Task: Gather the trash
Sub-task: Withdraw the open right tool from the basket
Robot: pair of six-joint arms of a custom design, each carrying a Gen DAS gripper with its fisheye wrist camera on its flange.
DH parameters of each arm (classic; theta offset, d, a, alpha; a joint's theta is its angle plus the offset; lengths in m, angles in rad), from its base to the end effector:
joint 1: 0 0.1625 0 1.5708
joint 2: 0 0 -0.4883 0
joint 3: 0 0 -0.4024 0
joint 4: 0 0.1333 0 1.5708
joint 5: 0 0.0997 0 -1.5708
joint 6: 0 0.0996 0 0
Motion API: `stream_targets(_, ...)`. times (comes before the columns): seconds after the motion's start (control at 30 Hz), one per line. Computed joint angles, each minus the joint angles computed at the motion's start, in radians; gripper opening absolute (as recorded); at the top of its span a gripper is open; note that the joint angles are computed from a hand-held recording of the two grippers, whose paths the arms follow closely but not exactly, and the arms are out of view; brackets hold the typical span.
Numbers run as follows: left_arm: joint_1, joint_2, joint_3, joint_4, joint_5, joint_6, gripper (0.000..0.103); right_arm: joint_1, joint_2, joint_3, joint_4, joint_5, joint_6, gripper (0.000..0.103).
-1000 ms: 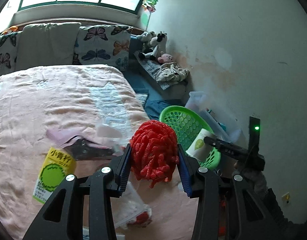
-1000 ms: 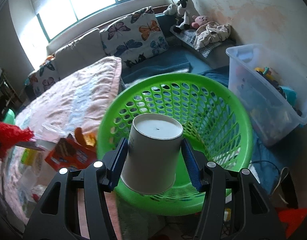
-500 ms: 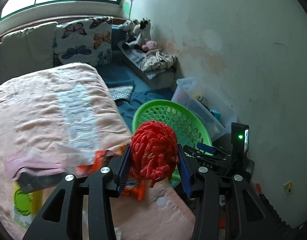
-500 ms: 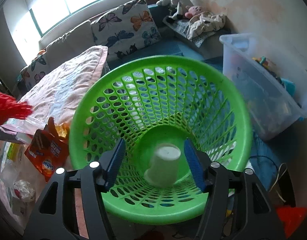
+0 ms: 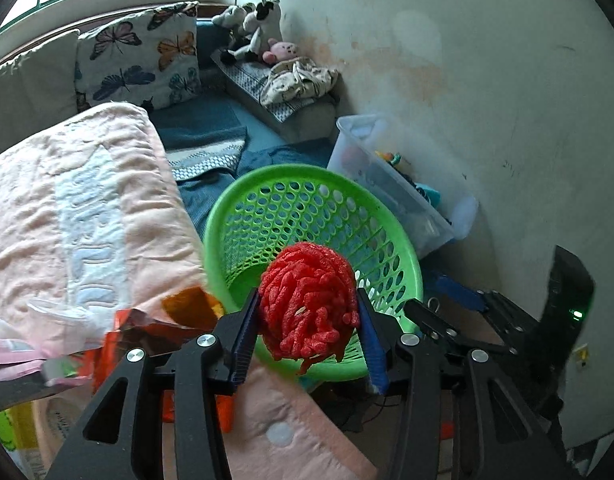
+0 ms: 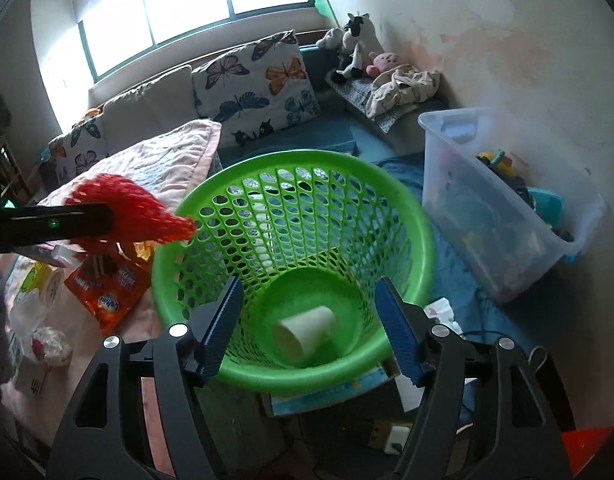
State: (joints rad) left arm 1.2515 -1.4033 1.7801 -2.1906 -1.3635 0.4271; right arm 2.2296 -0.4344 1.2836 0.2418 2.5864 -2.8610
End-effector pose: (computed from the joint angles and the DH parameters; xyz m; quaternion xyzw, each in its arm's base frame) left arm -0.0347 -0.5950 0.4253 0.3483 0.9239 -0.1148 0.1090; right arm 0.4331 -0.4799 -0.0267 0.0461 -0.8554 0.3989 0.3272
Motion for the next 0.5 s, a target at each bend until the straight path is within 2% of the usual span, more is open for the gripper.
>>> stream_targets(0.07, -0.004, 0.009, 0.008, 0.001, 0.011, -0.011, 0.049, 0.003, -0.012, 0.024, -0.022, 0.002, 0.002, 0.069)
stream_targets(0.3, -0.009, 0.019, 0.028, -0.016, 0.014, -0.026, 0.069, 0.007, -0.035, 0.072, -0.064, -0.002, 0.023, 0.069)
stream_targets(0.5, -0.007, 0.008, 0.036, -0.023, 0.006, -0.023, 0.073, 0.012, -0.037, 0.085, -0.064, -0.005, 0.043, 0.069)
